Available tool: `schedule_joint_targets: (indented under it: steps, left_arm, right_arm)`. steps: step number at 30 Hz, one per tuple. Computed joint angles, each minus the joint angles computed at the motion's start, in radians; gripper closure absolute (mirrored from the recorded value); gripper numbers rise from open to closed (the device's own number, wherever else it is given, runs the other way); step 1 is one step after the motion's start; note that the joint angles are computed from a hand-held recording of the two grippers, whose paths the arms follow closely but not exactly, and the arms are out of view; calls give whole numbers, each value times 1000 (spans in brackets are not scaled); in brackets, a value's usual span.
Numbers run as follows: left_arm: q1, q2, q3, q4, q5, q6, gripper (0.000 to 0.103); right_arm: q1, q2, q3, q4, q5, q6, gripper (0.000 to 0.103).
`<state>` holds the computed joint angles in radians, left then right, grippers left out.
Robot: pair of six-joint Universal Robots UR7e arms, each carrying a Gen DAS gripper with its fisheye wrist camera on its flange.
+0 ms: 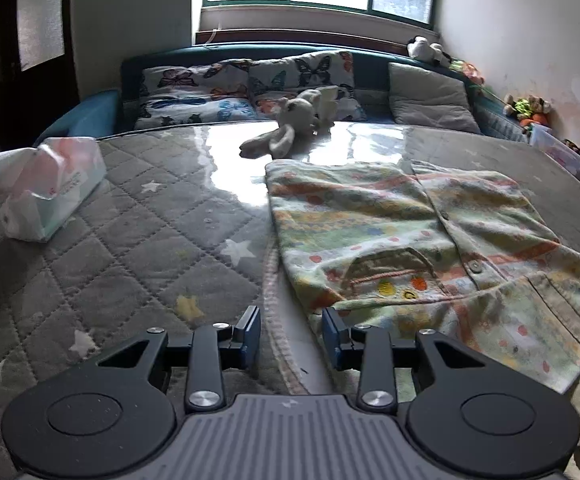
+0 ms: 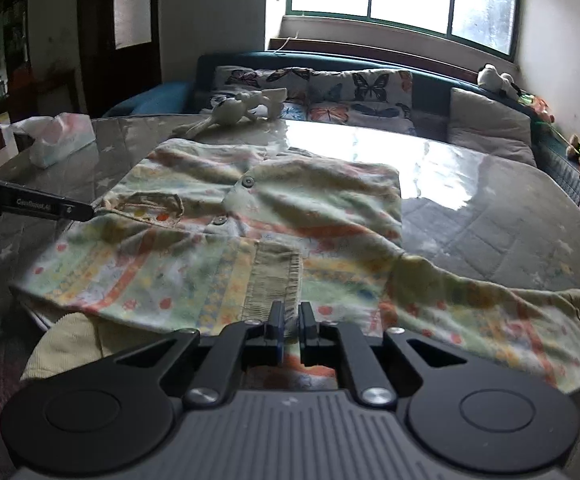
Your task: Fold clothes
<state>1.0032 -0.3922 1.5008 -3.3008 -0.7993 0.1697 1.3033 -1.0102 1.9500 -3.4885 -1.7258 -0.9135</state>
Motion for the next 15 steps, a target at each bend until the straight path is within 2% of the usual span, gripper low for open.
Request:
schedule_joint_targets:
  steps: [3, 9, 12, 15]
  left_arm:
    - [-7, -14, 20, -22, -19, -13, 68]
    - [-23, 2, 13, 4, -42, 20, 67]
    - [-23, 5, 13, 18, -36, 8, 65]
    - [-26, -1, 26, 7, -35, 6, 61]
  right_arm:
    - [-7, -15, 9, 6, 43, 1, 95]
    - [-10, -2, -5, 62, 25, -5, 90]
    - [-21, -23, 13, 49, 47, -2, 79]
    - [-39, -50, 28, 5, 58, 28, 73]
